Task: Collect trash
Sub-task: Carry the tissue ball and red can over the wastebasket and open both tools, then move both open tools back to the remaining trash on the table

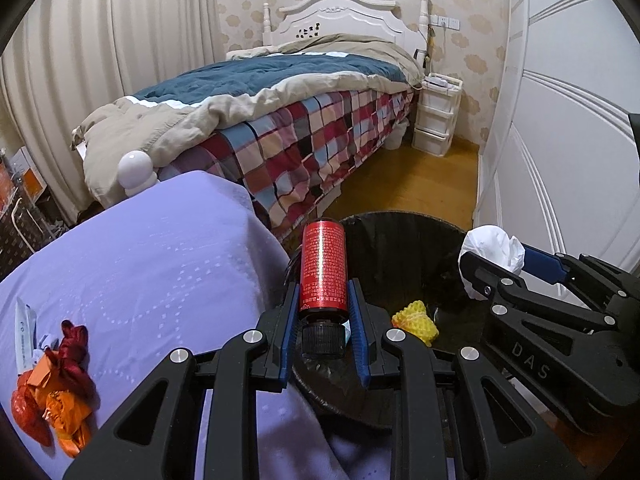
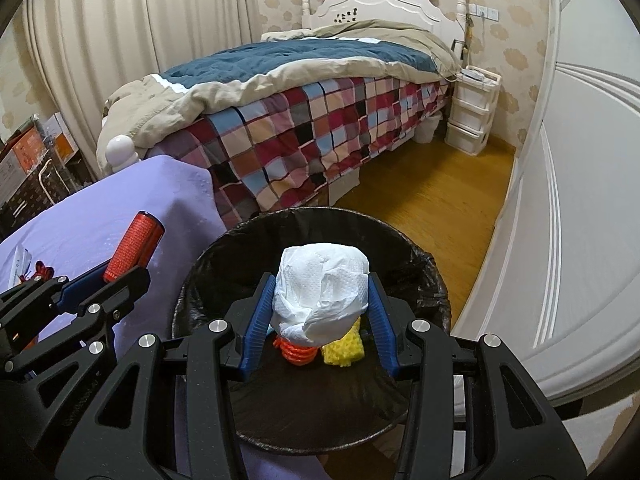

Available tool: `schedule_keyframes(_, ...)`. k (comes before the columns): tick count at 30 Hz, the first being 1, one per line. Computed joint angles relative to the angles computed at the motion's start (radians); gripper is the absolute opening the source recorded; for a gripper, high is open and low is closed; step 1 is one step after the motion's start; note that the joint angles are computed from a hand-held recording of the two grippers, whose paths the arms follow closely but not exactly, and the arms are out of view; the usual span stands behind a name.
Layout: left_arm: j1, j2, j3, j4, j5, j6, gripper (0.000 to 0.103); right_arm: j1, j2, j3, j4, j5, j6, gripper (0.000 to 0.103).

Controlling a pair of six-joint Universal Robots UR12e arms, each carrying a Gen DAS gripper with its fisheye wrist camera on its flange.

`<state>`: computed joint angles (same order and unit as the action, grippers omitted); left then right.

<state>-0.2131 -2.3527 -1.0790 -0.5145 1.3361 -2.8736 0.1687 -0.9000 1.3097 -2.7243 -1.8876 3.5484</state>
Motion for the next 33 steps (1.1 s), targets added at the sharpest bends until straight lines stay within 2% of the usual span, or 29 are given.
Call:
schedule_keyframes(7,-0.006,-0.017,0.028,-0.030,0.021,0.000,0.025,-0.008,0.004,0.001,0.007,0.009,0.010,0.047)
schedule_keyframes(8,-0.007,-0.018,0.031,-0.036,0.025,0.001,0.027,-0.009,0.005,0.001,0.009,0.007,0.013,0.052)
schedule_keyframes(9,-0.007,-0.018,0.031,-0.039,0.028,-0.001,0.032,-0.010,0.005,0.002,0.009,0.003,0.020,0.057)
schedule_keyframes(12,-0.007,-0.018,0.030,-0.031,0.032,-0.009,0.050,-0.010,0.003,0.008,0.004,-0.008,0.036,0.059)
schedule_keyframes(15,-0.005,-0.016,0.025,-0.017,0.035,-0.019,0.063,-0.011,0.000,0.012,0.006,-0.015,0.049,0.060)
schedule_keyframes(20,-0.002,-0.006,0.006,0.014,0.049,-0.028,0.071,-0.007,-0.005,0.020,0.005,-0.030,0.055,0.065)
schedule_keyframes(33,0.032,0.068,-0.114,0.091,0.100,-0.051,0.073,0.029,-0.016,0.027,-0.002,-0.002,0.052,0.066)
